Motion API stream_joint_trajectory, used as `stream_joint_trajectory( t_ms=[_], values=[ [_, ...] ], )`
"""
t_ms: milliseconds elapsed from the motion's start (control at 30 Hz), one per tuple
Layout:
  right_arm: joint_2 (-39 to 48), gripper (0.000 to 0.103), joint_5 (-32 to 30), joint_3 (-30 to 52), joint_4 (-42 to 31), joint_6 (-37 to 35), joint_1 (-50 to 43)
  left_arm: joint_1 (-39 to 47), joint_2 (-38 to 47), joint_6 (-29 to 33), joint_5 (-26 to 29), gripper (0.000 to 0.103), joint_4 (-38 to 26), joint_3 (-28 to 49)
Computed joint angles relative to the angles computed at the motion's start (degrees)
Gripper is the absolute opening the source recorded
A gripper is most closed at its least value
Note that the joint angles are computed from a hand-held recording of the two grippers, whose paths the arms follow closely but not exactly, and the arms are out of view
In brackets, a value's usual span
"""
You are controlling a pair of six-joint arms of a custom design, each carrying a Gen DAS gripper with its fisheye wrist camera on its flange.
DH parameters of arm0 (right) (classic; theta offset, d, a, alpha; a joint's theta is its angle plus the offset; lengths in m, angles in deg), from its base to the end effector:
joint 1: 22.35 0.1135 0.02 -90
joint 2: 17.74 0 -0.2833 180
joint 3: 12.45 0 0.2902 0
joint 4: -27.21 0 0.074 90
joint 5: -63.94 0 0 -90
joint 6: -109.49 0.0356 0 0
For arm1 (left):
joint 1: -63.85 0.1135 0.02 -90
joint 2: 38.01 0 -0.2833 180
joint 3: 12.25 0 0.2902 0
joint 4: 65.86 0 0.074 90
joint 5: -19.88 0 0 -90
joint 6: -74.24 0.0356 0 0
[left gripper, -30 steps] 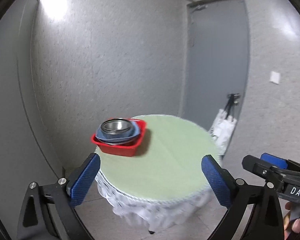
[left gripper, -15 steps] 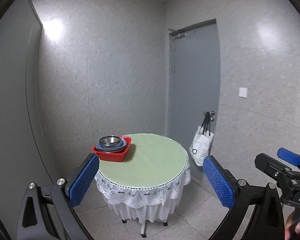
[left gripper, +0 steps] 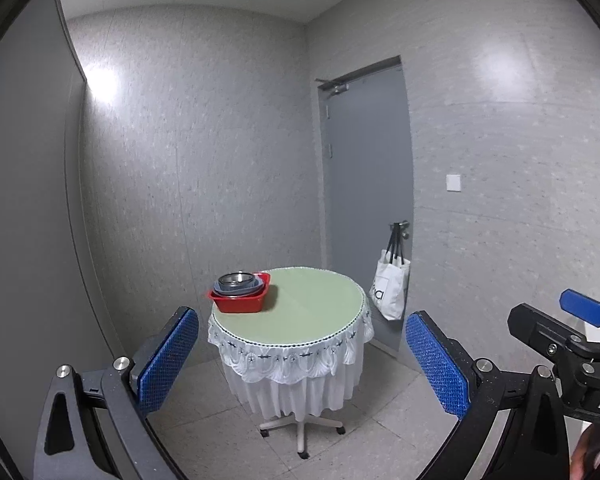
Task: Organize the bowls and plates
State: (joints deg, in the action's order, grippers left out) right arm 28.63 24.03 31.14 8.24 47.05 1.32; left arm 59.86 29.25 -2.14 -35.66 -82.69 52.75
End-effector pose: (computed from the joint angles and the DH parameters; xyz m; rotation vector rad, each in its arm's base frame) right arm 0.1981 0.0570 0.2686 0.6068 1.7121 -0.2223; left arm 0.2960 -0.0408 0.3295 0.6774 1.7412 -0.4547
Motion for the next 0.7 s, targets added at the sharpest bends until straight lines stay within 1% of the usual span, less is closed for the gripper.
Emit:
stream_joint_trajectory(
  t_ms=[33,67,100,133,167,200,233,267,300,333,367,467,500,533,600,633,700],
  values=[
    [-0.7,0.103,4.4,0.2,-3.0,2.8,4.4,2.7,-2.3,0.9,2.9,0.103,-1.4,-1.2],
    [-0.7,0.103,7.6,0.5,-5.3,5.3,7.5,4.9,-3.9,1.6,5.4,0.103,-2.7,-2.0],
    [-0.6,0.103,10.9,1.0,-8.1,7.9,10.7,8.4,-6.0,2.8,9.2,0.103,-4.8,-2.8],
    [-0.2,0.103,14.2,1.8,-11.6,11.1,13.8,10.7,-7.1,3.6,11.5,0.103,-6.4,-2.9],
    [0.4,0.103,17.3,3.0,-16.0,15.1,16.9,13.4,-8.3,4.8,14.1,0.103,-8.3,-3.3],
    [1.7,0.103,20.2,4.5,-21.3,20.2,19.8,14.4,-8.6,5.4,15.1,0.103,-9.3,-3.1],
    [3.4,0.103,22.5,6.2,-26.9,25.9,22.3,16.5,-8.6,6.8,17.3,0.103,-11.3,-2.5],
    [4.9,0.103,24.3,7.7,-32.1,31.5,24.4,18.9,-9.2,8.4,19.6,0.103,-13.5,-2.3],
    [6.4,0.103,25.5,9.1,-36.9,36.3,25.8,18.5,-8.7,7.9,19.0,0.103,-13.7,-1.4],
    [8.4,0.103,26.4,10.9,-43.2,42.7,27.5,18.8,-8.3,8.0,19.3,0.102,-14.1,-0.9],
    [10.7,0.103,27.0,12.9,-49.3,49.0,28.9,20.0,-8.2,8.8,20.6,0.102,-15.3,-0.3],
    [16.0,0.103,28.4,16.8,-61.2,61.5,31.7,22.2,-8.0,10.1,22.7,0.103,-16.6,0.6],
    [17.5,0.103,28.7,17.8,-63.9,64.3,32.1,21.9,-7.6,9.5,22.4,0.102,-16.1,0.9],
    [18.0,0.103,28.6,18.1,-64.5,64.4,32.1,22.0,-7.1,9.3,22.8,0.103,-16.2,1.3],
    [18.1,0.103,28.2,18.1,-63.5,62.8,31.9,23.0,-6.8,10.4,23.6,0.103,-18.0,1.9],
    [17.7,0.103,27.8,17.9,-61.7,60.5,31.6,22.5,-6.2,10.6,23.2,0.103,-18.2,2.6],
    [18.5,0.103,27.7,18.4,-61.9,60.8,31.8,22.4,-6.1,10.9,22.9,0.103,-18.4,2.9]
  ],
)
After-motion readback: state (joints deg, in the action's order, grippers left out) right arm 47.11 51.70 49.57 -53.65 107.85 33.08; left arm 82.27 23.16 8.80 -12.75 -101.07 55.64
